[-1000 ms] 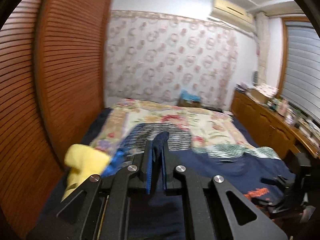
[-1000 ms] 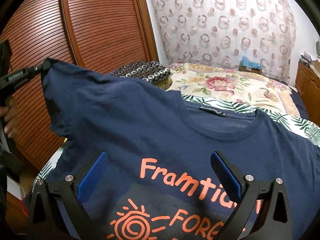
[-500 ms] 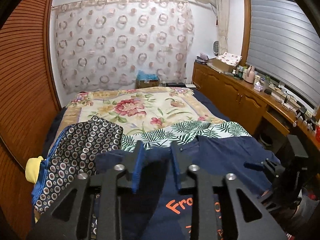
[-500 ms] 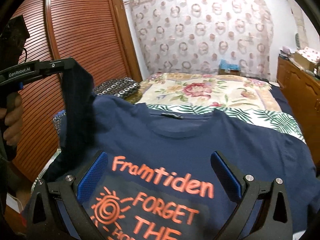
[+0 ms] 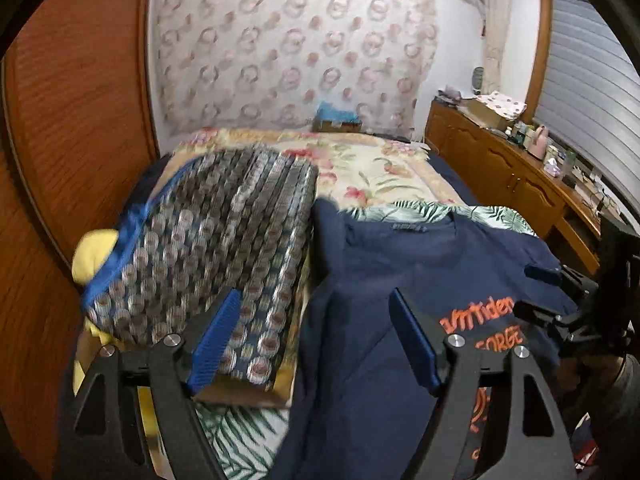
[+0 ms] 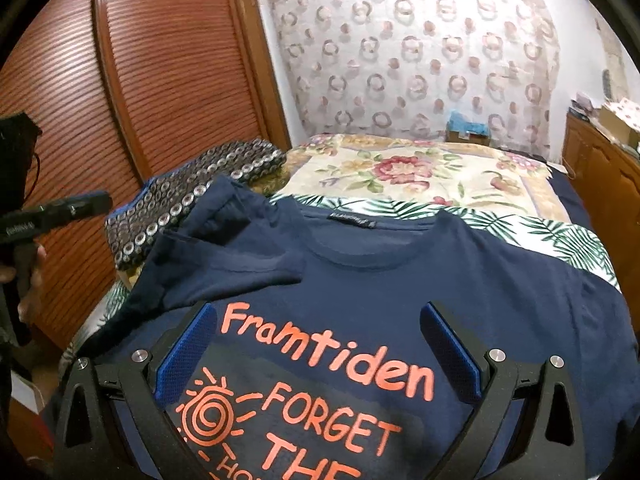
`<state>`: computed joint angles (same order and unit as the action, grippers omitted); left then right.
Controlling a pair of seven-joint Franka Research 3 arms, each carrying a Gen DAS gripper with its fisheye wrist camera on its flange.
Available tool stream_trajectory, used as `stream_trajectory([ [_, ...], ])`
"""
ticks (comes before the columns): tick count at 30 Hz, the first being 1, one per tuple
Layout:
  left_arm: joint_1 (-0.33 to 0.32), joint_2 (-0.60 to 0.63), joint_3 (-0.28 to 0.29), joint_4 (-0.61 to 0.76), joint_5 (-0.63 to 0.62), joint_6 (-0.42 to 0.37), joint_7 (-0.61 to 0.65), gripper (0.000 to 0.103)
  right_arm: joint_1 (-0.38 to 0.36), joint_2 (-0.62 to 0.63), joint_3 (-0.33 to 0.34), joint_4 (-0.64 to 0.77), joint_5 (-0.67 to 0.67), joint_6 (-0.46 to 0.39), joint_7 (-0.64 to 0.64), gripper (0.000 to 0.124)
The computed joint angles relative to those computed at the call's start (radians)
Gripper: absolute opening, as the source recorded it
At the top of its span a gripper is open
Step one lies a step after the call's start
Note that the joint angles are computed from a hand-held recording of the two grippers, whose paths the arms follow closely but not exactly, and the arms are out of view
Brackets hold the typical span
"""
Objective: Fold small clothes
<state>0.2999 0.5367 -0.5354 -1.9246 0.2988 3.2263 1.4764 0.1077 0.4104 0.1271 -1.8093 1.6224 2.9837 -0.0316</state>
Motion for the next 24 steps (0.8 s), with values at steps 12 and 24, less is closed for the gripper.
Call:
stream_trajectory([
  [12, -0.235, 0.099, 0.177, 0.163, -0.005, -0.112, 0.060, 0.029, -0.048, 0.041, -0.013, 0.017, -0.464, -0.066, 0.414, 0.096],
  [24, -0.078, 0.026, -0.014, 0.050, -0.072, -0.095, 0.177, 0.008, -0.120, 0.058, 0.049, 0.004, -0.657, -0.019, 0.572, 0.095],
])
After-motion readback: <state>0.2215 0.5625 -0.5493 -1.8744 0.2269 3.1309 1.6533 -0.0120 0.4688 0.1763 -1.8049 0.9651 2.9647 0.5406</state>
